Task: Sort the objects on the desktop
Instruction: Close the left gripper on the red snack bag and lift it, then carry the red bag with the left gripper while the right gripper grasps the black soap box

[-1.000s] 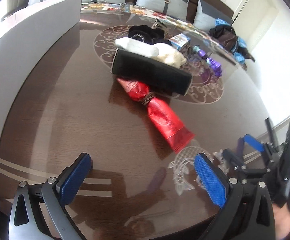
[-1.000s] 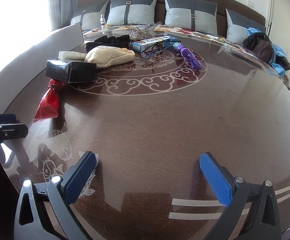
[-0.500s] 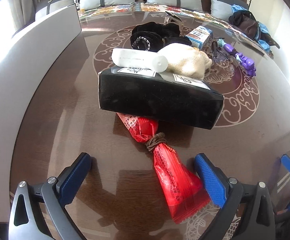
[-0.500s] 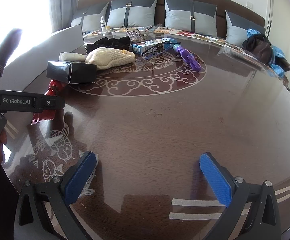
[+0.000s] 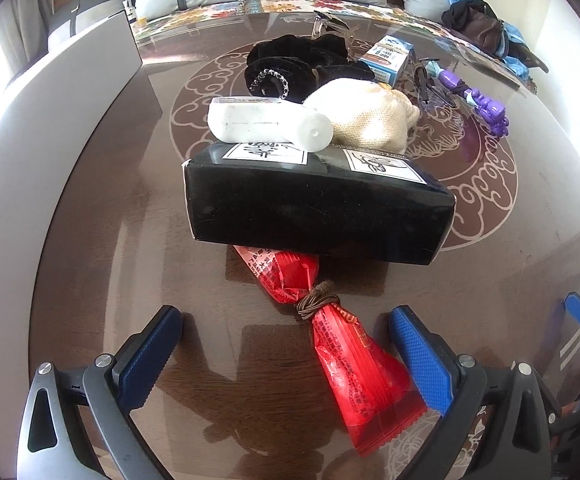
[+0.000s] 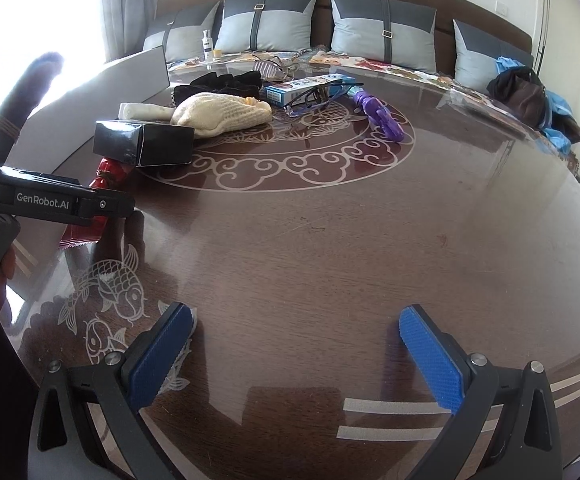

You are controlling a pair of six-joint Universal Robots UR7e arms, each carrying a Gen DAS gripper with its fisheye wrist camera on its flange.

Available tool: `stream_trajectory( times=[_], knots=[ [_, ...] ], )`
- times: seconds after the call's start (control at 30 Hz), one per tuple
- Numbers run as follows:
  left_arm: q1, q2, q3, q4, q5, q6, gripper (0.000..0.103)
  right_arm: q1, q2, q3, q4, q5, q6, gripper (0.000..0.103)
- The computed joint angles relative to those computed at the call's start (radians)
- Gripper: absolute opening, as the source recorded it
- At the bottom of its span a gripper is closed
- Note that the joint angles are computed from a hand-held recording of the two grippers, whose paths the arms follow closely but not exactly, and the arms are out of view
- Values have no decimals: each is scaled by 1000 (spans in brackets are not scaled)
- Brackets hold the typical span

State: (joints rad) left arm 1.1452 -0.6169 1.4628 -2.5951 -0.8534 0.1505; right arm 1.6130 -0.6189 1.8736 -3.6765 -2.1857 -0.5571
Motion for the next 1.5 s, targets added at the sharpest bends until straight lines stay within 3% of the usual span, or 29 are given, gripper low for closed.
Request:
stream_trajectory(
  times=[0.1, 0.17, 0.23, 0.27, 0.33, 0.4, 0.57, 0.73, 0.93, 1.07, 1.2, 1.37, 1.5],
  knots=[
    [4, -8, 22, -48, 12, 12, 103, -1, 3, 2, -12, 4, -5, 103],
    [7, -21, 51, -108, -1, 46, 93, -2, 1, 2, -9, 3, -4, 103],
    [9, -35, 73, -147, -14, 83, 69, -1, 0, 3, -6, 2, -2, 103],
    [9, -42, 81, -156, -21, 99, 61, -2, 0, 4, -8, 3, -3, 103],
    [10, -54, 93, -162, -30, 121, 35, -2, 1, 5, -11, 4, -4, 103],
    [13, -67, 110, -172, -40, 146, 27, -3, 1, 6, -15, 5, -6, 103],
    [19, -103, 156, -189, -42, 196, 25, -4, 3, 7, -27, 11, -12, 103],
    [38, -160, 207, -180, -53, 118, 24, -9, 9, 11, -59, 28, -32, 103],
    [63, -192, 213, -160, -120, 19, 24, 10, -41, 13, 127, -3, 18, 103],
    [52, -183, 221, -180, -84, 57, 24, 57, -38, -11, 115, 87, -126, 103],
    [55, -190, 222, -171, -92, 60, 24, 125, 10, -212, 396, 111, -157, 103],
    [87, -223, 214, -125, -172, -18, 24, 168, 171, -564, 824, -14, -170, 103],
    [108, -238, 210, -113, -237, -58, 24, 167, 256, -718, 1005, -75, -110, 99]
  ],
)
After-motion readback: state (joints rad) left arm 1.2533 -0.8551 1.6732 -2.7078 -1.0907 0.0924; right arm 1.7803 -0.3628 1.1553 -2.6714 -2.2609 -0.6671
